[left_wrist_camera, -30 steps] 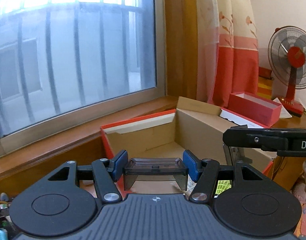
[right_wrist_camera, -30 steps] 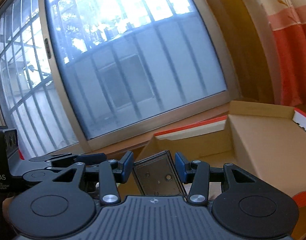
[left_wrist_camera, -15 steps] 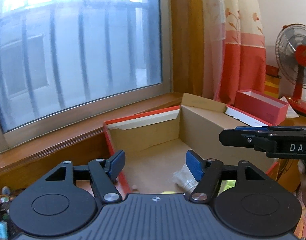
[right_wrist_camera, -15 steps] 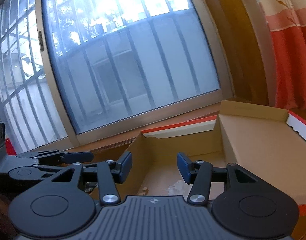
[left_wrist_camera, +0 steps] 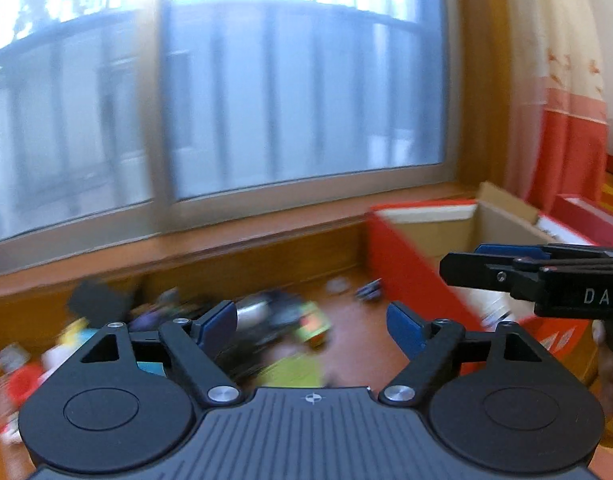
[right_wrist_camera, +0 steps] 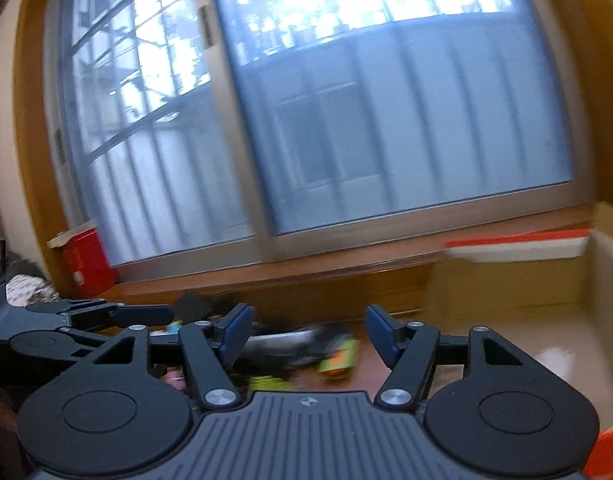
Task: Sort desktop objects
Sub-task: 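Move both tools back over the cluttered desk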
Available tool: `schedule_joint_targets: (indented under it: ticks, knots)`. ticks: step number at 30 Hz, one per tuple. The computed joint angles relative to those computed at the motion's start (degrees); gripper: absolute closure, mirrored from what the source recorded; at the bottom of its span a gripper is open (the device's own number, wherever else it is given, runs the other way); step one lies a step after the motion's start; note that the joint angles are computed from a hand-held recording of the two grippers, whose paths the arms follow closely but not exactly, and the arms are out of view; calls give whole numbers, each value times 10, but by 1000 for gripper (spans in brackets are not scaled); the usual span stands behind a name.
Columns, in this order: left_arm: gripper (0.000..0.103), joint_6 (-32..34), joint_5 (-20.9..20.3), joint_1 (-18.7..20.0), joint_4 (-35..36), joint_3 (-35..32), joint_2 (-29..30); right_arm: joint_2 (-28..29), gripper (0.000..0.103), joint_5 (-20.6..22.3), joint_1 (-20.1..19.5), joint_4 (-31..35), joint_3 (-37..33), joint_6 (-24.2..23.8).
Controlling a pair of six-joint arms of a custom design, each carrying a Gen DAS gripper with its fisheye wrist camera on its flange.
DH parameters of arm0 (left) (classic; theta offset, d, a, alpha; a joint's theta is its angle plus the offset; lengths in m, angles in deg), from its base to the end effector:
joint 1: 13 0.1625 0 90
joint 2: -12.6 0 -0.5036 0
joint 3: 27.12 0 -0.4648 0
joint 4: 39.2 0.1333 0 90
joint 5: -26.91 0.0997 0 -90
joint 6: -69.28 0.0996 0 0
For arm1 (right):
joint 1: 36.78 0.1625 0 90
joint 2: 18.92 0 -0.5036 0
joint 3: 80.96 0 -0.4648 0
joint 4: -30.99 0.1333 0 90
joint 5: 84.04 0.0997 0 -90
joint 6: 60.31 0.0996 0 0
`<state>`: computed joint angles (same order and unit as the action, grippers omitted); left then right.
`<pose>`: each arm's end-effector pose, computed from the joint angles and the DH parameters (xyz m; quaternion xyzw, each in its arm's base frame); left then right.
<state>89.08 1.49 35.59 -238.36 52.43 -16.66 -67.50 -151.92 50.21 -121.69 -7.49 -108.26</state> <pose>-0.3779 -0.7660 0.1143 0.1489 0.7673 -0.4953 0.3791 0.1238 -0.8979 0.3327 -0.4123 0.8343 -0.3650 0.0271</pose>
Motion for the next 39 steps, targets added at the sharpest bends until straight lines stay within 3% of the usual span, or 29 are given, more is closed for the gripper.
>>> schedule_joint_targets:
  ticks: [6,10,13,18,21,23,27,31,36,39]
  knots:
    - [16,-85,76,-13,-9,188,-122,-22,35,-37,45,-49,124,41]
    - [16,-218,118,-12,83,295,-208,-22,35,-62,77,-53,184,58]
    - [16,-314,116,-1,166,349,-268,-13,35,-81,104,-17,198,62]
    - [16,-356,92,34,247,396,-339,18,36,-131,149,-29,214,37]
    - [16,-362,70,59,289,415,-377,42,35,-138,166,-34,209,39]
    - [16,-352,58,74,302,419,-393,61,35,-145,177,-33,199,47]
    - [16,-277,6,109,245,430,-420,98,35,-184,200,-56,177,74]
    - [16,-157,-79,143,186,436,-441,116,35,-223,223,-124,188,124]
    - [15,-45,-179,185,197,441,-470,133,35,-300,250,-240,229,216]
    - [10,24,-220,206,163,439,-461,144,35,-347,268,-293,249,263]
